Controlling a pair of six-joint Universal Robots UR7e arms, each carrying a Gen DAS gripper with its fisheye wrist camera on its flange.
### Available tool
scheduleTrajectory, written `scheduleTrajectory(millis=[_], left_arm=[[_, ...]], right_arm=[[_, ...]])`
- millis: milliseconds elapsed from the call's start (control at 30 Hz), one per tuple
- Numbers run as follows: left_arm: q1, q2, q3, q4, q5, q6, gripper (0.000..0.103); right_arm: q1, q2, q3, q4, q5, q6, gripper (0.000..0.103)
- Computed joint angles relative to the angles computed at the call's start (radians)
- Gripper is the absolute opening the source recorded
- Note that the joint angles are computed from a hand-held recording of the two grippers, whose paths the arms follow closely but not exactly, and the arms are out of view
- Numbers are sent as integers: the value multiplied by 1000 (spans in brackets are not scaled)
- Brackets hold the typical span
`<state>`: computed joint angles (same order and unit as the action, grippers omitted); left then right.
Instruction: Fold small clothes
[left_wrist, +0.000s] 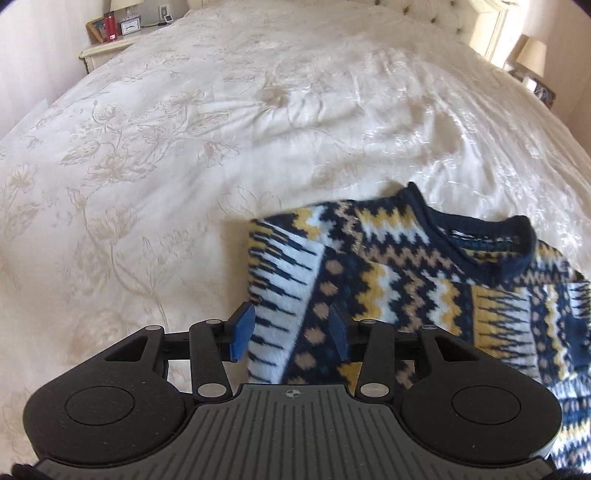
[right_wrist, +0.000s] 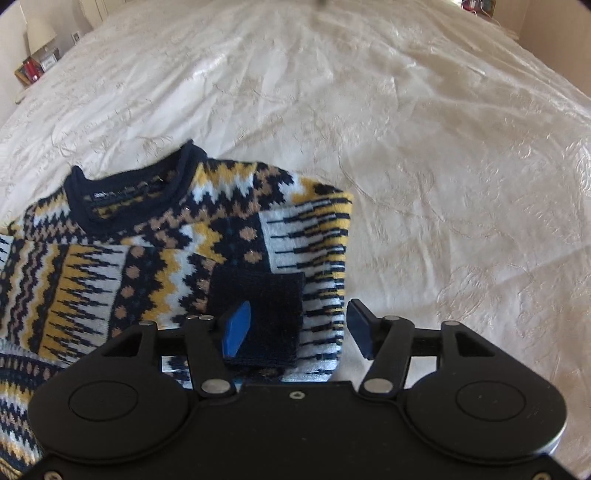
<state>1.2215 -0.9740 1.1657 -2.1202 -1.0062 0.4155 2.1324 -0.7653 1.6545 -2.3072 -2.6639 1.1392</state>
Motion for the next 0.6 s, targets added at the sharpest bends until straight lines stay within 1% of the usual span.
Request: scheduleTrajectory(millis=[67, 167, 267, 300, 333, 367, 500, 567, 600], left_arm=[[4, 35, -41, 19, 25, 7, 43], [13, 86, -104, 55, 55, 2, 43], [21, 126, -148, 67, 91, -15, 44], [24, 139, -168, 86, 98, -29, 46], [27, 150, -186, 106, 102, -42, 50], [30, 159, -200, 119, 103, -50, 52], [36, 157, -185, 92, 99, -26, 59], [40, 154, -177, 76, 94, -27, 68], [44, 155, -181, 76, 91, -34, 70]], right_arm=[[6, 6, -1, -16, -8, -5, 70], [6, 14, -2, -51, 7, -16, 76], [7, 23, -9, -49, 19, -22, 78], [6, 26, -10, -48, 25, -24, 78], [5, 30, -13, -51, 31, -30, 79], [5, 34, -15, -58, 34, -40, 82], [-3, 58, -34, -94, 34, -89, 84], [-14, 67, -42, -114, 39, -110, 84], [-20, 71, -46, -115, 38, -113, 84]])
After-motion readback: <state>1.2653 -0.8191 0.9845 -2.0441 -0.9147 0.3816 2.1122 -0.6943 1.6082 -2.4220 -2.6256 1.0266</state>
